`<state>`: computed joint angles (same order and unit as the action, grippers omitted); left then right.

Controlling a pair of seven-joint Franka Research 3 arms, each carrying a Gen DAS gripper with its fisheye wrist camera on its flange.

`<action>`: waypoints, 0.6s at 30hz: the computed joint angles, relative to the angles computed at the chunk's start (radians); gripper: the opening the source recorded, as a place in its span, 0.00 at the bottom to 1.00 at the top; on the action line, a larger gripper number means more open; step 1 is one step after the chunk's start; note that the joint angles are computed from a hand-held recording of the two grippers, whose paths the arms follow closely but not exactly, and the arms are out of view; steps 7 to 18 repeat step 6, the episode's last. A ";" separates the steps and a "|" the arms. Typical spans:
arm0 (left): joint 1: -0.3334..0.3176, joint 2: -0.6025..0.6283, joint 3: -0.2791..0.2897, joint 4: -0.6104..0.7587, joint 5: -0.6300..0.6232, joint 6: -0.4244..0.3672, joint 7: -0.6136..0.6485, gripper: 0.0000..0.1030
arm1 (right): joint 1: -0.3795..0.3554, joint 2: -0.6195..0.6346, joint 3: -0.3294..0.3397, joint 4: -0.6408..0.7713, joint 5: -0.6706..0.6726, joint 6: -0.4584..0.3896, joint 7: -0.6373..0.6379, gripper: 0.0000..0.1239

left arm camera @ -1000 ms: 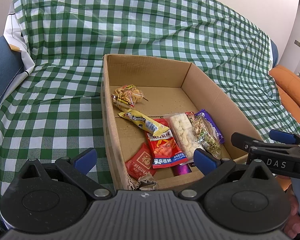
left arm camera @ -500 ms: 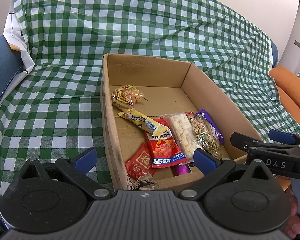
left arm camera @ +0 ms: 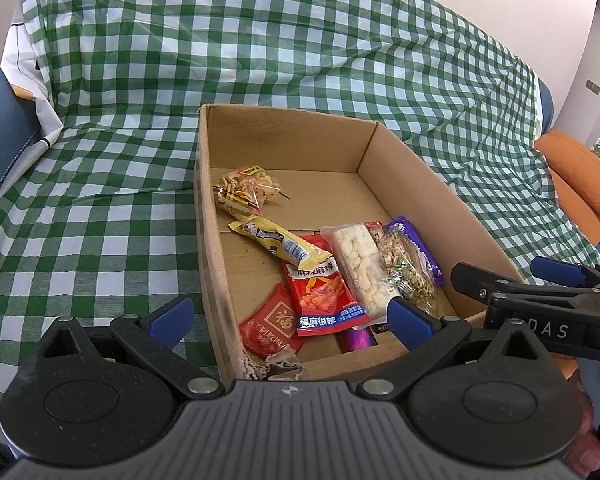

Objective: Organize snacks

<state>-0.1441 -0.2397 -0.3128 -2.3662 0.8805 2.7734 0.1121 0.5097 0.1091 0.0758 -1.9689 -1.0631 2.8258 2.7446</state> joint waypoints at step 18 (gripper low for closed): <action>0.013 0.013 -0.005 0.011 0.051 0.022 -0.046 1.00 | -0.008 -0.002 -0.002 -0.006 0.036 0.018 -0.031 0.83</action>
